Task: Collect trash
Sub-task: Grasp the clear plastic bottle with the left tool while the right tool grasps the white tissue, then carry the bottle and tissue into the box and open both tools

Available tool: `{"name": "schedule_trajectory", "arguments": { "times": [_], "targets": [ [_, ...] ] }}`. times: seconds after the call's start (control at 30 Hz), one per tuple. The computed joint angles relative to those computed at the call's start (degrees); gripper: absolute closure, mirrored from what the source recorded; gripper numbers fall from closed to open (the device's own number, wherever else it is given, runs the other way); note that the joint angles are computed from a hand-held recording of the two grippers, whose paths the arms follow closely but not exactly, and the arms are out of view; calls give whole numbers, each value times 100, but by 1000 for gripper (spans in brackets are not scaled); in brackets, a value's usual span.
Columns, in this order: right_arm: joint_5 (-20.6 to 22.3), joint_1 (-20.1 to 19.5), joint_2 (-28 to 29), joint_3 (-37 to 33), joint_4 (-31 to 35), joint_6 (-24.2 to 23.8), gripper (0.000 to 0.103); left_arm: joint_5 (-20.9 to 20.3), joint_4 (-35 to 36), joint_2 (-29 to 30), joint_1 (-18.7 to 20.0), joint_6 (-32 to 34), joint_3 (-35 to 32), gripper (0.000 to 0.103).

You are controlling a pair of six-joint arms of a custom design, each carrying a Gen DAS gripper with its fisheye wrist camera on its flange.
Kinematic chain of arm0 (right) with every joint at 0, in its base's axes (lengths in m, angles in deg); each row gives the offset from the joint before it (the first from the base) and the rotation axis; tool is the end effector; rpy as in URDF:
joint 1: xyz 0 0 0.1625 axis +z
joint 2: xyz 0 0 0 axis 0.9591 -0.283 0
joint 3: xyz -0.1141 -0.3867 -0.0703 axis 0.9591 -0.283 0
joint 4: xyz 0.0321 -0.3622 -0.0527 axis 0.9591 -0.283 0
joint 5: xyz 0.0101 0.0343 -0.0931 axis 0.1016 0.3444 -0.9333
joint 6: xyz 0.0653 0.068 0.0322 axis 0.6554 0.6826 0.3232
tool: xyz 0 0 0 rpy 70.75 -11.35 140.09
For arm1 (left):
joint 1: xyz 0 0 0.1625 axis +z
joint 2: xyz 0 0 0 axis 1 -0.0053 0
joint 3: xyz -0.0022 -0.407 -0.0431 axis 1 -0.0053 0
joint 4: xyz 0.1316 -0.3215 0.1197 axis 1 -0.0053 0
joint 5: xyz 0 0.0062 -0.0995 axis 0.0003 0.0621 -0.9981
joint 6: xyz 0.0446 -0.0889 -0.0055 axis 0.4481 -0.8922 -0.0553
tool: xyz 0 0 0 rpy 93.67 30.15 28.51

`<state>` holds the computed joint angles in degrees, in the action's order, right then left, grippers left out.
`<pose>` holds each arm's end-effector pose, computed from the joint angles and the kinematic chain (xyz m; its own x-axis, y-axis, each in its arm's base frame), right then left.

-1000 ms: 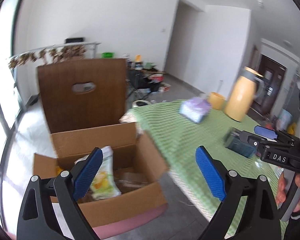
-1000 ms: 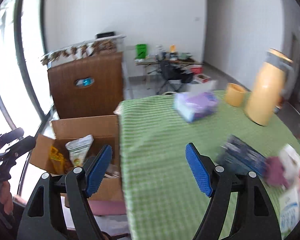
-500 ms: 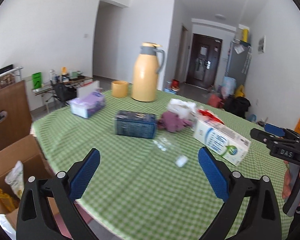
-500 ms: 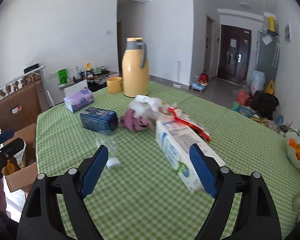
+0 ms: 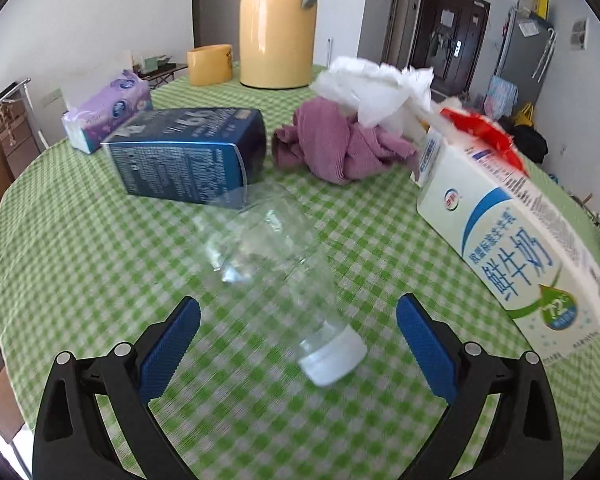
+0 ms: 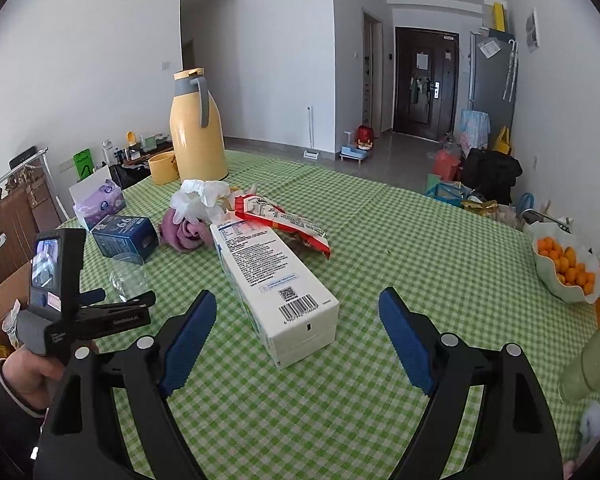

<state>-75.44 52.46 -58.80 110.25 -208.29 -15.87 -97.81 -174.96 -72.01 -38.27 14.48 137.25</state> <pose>0.3724 -0.4146 0.2001 -0.7273 -0.0714 0.6826 -0.5944 0.5627 -0.5745 -0.1569 -0.5417 0.2684 -0.7398 -0.0553 -0.6706 0.3965 0.7694 -0.5008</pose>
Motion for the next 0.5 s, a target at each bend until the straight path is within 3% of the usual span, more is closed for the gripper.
{"name": "schedule_trajectory", "arguments": {
  "times": [0.07,0.13,0.2,0.23,0.33,0.43,0.5],
  "targets": [
    [79,-91,100,-262,151,-132,23,-7,305,120,65,-33,-132,9],
    [182,-177,211,-571,359,-264,23,-102,317,123,97,41,-99,25],
    [430,-293,298,-903,661,-276,23,-38,19,53,60,217,73,64],
    [597,-357,354,-1139,958,-244,23,-175,-12,-26,67,307,114,73],
    [1218,-526,656,-1926,1692,-268,23,-455,-128,-379,21,543,285,73],
    [2022,-764,1138,-3031,2754,126,26,-511,-547,-669,-78,1015,420,73],
    [2167,-837,1574,-3833,3404,297,31,-580,-668,-852,-115,1249,411,73]
  ]
}}
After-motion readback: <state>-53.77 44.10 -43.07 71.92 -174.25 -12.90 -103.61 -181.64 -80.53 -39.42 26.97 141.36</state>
